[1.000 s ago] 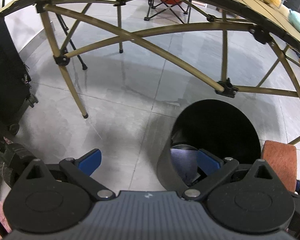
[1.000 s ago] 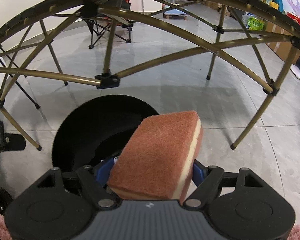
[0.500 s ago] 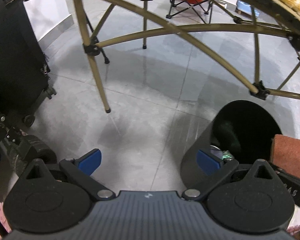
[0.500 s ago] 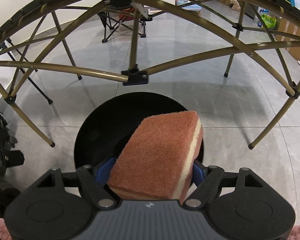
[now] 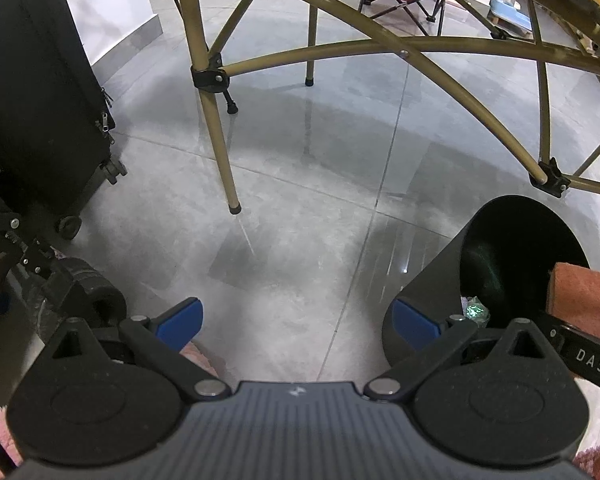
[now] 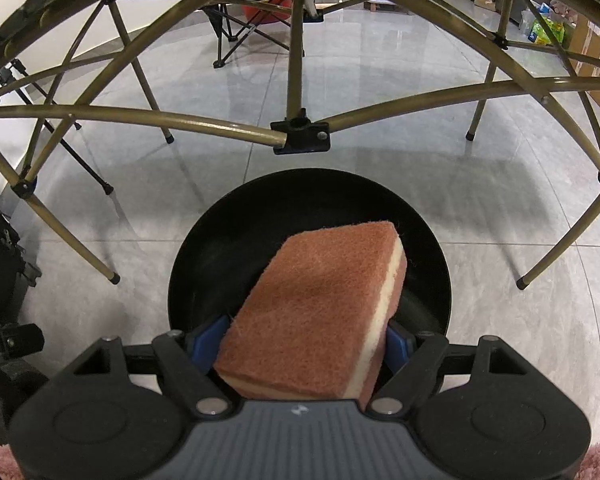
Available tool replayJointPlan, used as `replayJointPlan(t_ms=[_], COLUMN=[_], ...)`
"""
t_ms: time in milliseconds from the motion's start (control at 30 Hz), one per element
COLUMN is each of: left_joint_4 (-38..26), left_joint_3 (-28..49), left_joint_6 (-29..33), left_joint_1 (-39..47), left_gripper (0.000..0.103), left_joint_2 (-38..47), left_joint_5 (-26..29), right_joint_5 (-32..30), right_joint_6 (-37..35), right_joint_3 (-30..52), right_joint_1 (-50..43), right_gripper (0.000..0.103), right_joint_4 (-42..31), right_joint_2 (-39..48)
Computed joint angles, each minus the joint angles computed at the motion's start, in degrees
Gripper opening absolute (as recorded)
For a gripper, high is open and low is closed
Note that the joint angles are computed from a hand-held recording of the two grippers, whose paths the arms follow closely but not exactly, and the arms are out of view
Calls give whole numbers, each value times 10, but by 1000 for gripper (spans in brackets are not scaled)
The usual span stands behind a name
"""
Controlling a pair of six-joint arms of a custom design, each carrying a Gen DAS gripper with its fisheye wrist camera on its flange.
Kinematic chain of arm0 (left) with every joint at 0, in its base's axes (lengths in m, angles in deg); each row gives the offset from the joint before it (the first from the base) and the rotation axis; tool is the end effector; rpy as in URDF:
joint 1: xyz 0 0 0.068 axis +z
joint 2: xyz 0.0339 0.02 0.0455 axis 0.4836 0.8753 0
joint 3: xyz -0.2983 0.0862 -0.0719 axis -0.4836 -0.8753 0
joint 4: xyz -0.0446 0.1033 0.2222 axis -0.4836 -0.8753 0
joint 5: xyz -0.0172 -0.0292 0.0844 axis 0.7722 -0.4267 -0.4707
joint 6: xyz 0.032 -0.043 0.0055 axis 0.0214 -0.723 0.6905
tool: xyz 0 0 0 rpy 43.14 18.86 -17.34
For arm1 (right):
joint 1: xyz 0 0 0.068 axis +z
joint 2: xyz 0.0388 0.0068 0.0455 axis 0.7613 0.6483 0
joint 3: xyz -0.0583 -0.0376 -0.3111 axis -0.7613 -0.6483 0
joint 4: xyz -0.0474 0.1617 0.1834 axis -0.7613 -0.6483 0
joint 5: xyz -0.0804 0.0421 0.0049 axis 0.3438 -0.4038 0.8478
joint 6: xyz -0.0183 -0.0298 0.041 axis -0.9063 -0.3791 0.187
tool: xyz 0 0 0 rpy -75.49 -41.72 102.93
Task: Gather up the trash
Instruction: 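Move the right tool over the bin and open it to drop the sponge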
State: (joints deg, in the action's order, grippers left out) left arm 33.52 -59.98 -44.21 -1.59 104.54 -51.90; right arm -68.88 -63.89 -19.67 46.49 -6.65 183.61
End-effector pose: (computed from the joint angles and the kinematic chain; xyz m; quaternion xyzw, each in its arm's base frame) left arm 0.1854 -0.0997 0.1328 -0.0182 0.9767 0.0080 0.2136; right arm 0.1688 -0.0094 0.0975 0.1436 0.9595 0.0186 0.2416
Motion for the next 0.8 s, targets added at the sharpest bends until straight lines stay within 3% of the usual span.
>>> replayJointPlan(t_ms=[200, 233, 333, 800], left_joint_4=[0, 0, 1, 3], left_joint_3=[2, 3, 2, 1], left_joint_6=[-5, -6, -4, -5], left_joint_1=[-6, -6, -6, -9], left_gripper=[103, 103, 103, 103], left_joint_2=[8, 7, 7, 7], left_joint_5=[-3, -3, -2, -3], right_joint_5=[-4, -5, -7, -17], right_joint_6=[-3, -3, -4, -10], right_joint_3=[-1, 1, 4, 4], right_joint_1=[-2, -3, -6, -14], right_gripper=[80, 82, 102, 103], right_joint_4=[6, 3, -4, -5], right_joint_2=[3, 3, 2, 8])
